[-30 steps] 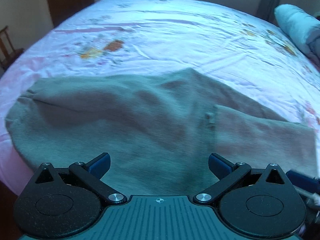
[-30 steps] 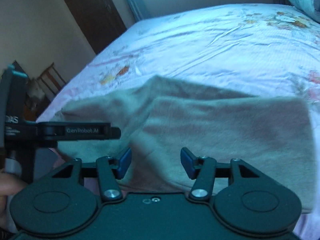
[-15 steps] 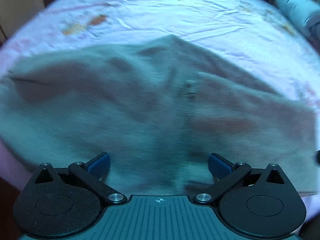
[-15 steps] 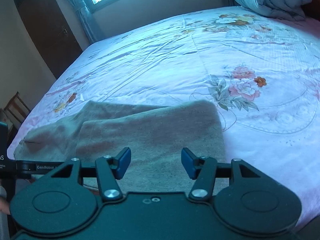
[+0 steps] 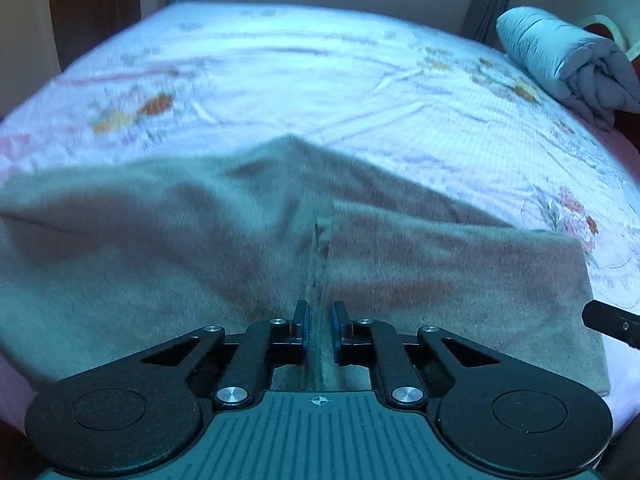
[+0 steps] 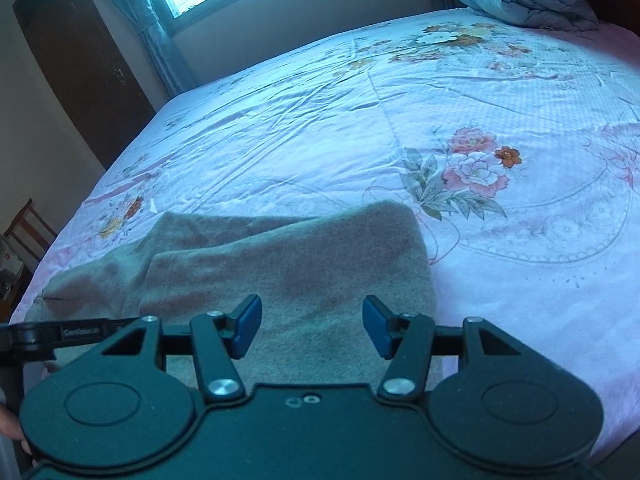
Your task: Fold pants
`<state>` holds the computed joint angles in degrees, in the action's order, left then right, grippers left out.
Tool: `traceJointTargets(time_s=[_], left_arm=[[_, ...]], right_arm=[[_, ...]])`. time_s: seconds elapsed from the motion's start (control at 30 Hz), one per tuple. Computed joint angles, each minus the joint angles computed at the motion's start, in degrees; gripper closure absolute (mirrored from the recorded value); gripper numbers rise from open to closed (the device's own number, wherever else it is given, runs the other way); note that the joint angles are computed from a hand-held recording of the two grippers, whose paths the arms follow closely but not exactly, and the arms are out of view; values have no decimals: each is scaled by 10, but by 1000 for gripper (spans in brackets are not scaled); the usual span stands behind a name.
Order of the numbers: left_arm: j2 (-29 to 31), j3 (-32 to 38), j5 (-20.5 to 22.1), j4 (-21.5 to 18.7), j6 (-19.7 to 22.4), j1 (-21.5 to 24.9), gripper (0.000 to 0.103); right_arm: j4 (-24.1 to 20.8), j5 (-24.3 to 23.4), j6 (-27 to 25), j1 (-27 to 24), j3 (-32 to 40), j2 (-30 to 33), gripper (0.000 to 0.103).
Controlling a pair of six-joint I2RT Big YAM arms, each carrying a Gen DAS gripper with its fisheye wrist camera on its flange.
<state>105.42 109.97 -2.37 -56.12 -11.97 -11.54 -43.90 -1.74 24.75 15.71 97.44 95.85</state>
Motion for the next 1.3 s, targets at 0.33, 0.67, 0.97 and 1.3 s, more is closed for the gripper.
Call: traceJointTargets(time_s=[0.33,0.67,0.97,1.3], left_arm=[[1,1,100,-50,-107,28,24],[-3,-25,131,-16,-119,27,72],[-16,-36,79,28,-81,26,93],[-28,-47,86,10,-72,46,90]], right_arm=[[-1,-18,0,2,4,6,55],[8,-22,6,3,-3,2,55],[3,-25,6,8,2,6,55],[-13,-41,-19,23,22,24,55]])
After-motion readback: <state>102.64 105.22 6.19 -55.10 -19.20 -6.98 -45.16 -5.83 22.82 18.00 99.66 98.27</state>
